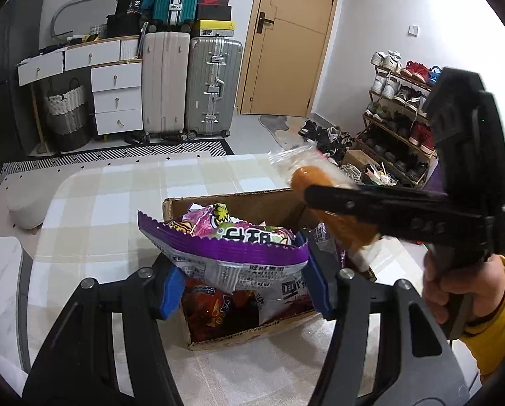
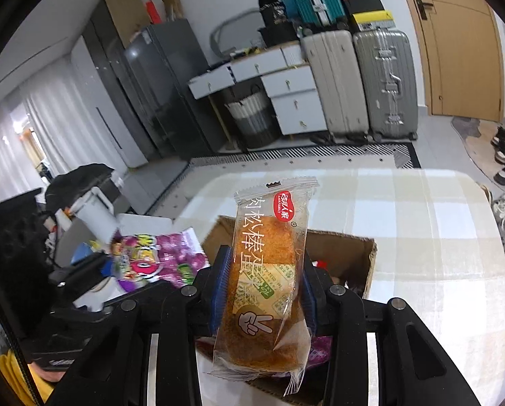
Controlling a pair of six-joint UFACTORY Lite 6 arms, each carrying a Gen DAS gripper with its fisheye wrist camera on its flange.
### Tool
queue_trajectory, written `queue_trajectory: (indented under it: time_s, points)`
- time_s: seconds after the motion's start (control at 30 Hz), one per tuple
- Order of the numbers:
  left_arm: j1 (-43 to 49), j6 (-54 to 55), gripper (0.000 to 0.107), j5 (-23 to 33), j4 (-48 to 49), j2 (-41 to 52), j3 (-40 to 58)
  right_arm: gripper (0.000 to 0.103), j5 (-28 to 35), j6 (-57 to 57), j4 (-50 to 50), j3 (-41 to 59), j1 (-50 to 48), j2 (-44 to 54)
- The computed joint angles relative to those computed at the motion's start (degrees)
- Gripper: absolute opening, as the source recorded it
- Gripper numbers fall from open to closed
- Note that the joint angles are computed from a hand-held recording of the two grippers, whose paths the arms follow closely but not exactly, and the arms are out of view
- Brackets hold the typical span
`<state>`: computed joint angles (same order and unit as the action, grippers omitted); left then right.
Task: Organize snacks
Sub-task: 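Lift both packs and carry them over the SF box, then lower both packs into the box and open both tools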
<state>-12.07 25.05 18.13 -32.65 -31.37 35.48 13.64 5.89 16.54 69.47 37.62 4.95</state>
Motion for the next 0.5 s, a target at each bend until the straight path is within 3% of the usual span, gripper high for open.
queue_trajectory:
  time_s: [0.1, 0.17, 0.2, 0.27, 0.33, 0.5]
  points:
    - [0.8, 4.6, 0.057, -0.5, -3.9, 1.9, 0.3, 0.039, 0.3, 1.3, -1.2, 1.3, -0.4, 3.0]
    - [2.0, 8.9, 0.057, 0.1, -7.6, 2.6, 0.3, 0.044, -0.5, 3.0, -2.8, 0.9, -0.4, 3.6]
    - [3.3, 11.6, 0.057, 1.0, -9.6, 2.7, 0.5, 0.051, -1.0, 5.1, -4.8, 0.5, -0.5, 3.6]
    - [4.1, 14.0, 0.057, 1.2, -11.4, 3.1, 0.3, 0.052, -1.6, 8.0, -7.5, 0.0, -0.5, 3.2]
    - [4.2, 14.9, 0.057, 1.3, -12.1, 3.1, 0.4, 0.052, -3.5, 3.8, -3.3, -2.1, -0.8, 1.4]
    - [3.3, 10.7, 0.057, 2.0, -7.9, 0.4, -0.5, 0.052, -4.9, 2.3, -1.7, -5.4, -0.7, -2.2]
